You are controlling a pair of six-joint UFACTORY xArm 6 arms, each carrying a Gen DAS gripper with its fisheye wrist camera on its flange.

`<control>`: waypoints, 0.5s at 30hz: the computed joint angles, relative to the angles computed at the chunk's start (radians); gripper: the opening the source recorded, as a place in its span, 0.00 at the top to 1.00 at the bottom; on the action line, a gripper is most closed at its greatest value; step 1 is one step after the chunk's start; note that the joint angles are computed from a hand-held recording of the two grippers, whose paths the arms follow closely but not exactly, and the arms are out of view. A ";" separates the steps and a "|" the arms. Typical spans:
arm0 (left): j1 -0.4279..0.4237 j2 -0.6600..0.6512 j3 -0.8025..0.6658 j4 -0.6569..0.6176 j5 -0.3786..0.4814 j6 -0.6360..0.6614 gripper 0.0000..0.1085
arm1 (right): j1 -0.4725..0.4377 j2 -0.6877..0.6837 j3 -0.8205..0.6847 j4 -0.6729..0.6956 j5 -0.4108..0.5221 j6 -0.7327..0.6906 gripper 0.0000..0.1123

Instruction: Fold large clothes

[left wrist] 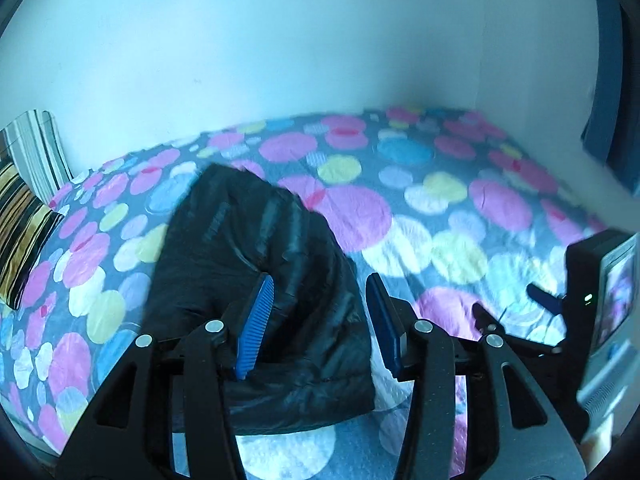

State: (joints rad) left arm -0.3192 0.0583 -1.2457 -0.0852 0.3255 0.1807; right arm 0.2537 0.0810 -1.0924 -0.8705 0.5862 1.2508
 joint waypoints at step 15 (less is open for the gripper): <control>0.316 0.344 -0.433 -0.199 0.185 0.134 0.51 | 0.076 0.262 -0.463 0.292 -0.098 -0.296 0.35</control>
State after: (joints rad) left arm -0.0029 0.4027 -1.6783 -0.2837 0.5101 0.3147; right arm 0.3294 0.3429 -1.5551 -0.5785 0.4878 0.9547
